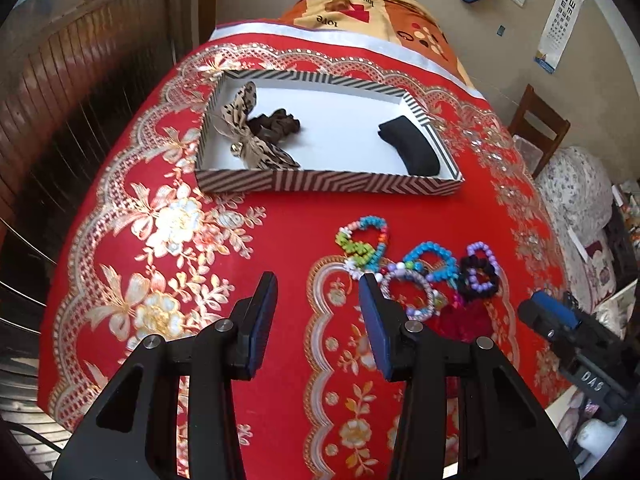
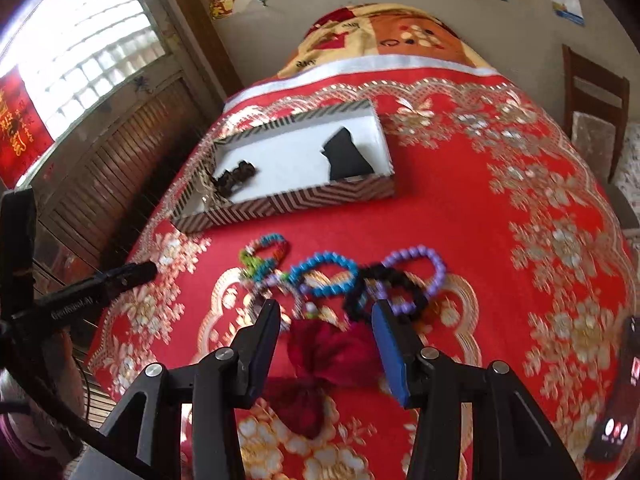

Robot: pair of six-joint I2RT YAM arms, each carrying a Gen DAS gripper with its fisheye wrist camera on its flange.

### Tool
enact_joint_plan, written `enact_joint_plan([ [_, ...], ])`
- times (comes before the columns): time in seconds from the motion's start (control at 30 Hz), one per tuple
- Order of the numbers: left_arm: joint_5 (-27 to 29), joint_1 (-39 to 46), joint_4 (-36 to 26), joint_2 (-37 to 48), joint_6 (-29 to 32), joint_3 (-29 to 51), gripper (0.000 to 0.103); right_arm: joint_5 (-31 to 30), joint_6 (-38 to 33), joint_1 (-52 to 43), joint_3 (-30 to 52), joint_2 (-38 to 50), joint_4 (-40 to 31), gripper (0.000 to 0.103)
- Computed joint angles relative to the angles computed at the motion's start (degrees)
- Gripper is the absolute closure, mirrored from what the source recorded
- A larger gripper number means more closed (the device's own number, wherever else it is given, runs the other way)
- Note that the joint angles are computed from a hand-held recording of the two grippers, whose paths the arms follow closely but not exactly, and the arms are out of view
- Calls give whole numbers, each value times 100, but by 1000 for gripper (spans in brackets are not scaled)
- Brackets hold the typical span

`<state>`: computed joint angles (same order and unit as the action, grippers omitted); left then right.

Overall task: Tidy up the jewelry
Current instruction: 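Withdraw both grippers from the tray back toward the jewelry pile, then grasp the red satin bow with the right gripper while the left grasps the grey braided bracelet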

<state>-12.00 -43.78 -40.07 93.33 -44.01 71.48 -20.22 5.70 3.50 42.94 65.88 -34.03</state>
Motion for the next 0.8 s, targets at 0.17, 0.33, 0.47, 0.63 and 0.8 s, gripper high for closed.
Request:
enact_joint_plan([
  [0.17, 211, -83, 7, 83, -82, 40, 61, -125, -91, -311, -276, -195, -219, 56],
  [0.33, 340, -162, 12, 219, -166, 61, 61, -225, -52, -274, -530, -223, -239, 53],
  [0.47, 374, -169, -21, 290, -236, 63, 61, -407, 217, -34, -758, 28, 90, 53],
  [0.63, 405, -166, -54, 320, -272, 40, 61, -212, 671, 506, -862, 557, 757, 52],
  [0.8, 501, -138, -25, 387, -304, 22, 61, 134, 785, 943, -831, 924, 1150, 52],
])
